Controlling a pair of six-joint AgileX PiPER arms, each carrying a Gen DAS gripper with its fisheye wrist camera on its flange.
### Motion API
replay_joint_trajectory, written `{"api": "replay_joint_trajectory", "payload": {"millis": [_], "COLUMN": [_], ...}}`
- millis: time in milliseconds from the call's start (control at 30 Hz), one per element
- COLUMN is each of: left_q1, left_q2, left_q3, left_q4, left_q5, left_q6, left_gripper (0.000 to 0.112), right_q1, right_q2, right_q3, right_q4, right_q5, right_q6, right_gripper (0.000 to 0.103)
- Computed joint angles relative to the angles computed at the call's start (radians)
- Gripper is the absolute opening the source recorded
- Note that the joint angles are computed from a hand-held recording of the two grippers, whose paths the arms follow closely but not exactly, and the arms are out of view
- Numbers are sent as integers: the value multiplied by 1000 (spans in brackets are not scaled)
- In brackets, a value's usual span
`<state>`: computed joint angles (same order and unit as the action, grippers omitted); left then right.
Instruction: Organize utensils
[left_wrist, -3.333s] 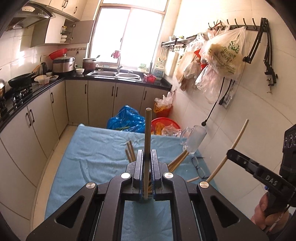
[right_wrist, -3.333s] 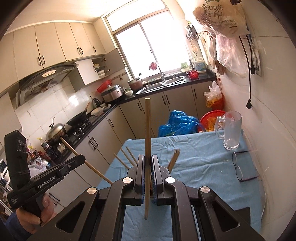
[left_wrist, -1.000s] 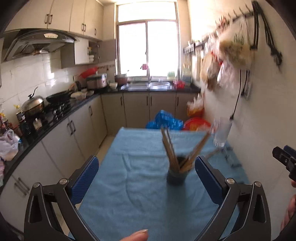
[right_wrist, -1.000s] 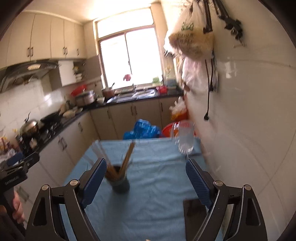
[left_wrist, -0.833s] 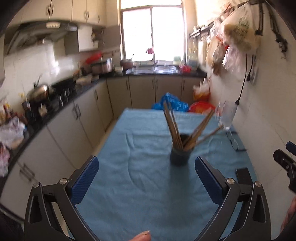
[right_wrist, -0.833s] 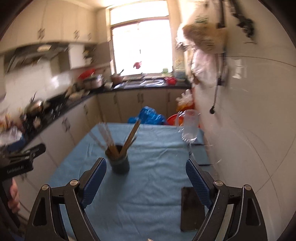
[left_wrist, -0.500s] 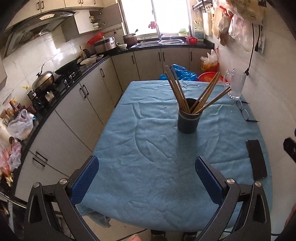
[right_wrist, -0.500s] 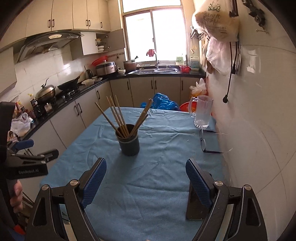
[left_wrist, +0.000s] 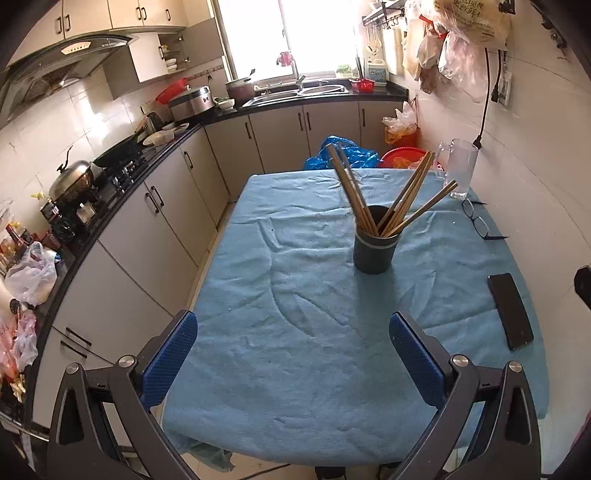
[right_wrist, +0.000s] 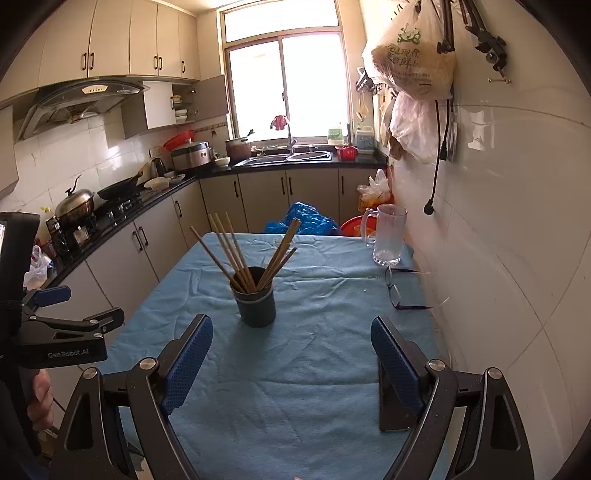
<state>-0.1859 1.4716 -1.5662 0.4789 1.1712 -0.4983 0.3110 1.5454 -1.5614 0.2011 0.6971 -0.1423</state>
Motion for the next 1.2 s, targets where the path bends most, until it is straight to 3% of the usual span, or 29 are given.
{"api": "replay_joint_trajectory", "payload": {"millis": [533, 1200], "left_q1": [153, 225], "left_q2": [-38, -16], "left_q3": [60, 59], "left_q4": [-92, -153], "left_q5": [-102, -125], "left_q6": [149, 226], "left_gripper": [103, 103], "right_q1": [185, 239], "right_q2": [10, 70], "right_q3": [-22, -97], "right_q4": [-307, -381], "right_q5": [-3, 44], "right_q6": [322, 396], "right_gripper": [91, 91]}}
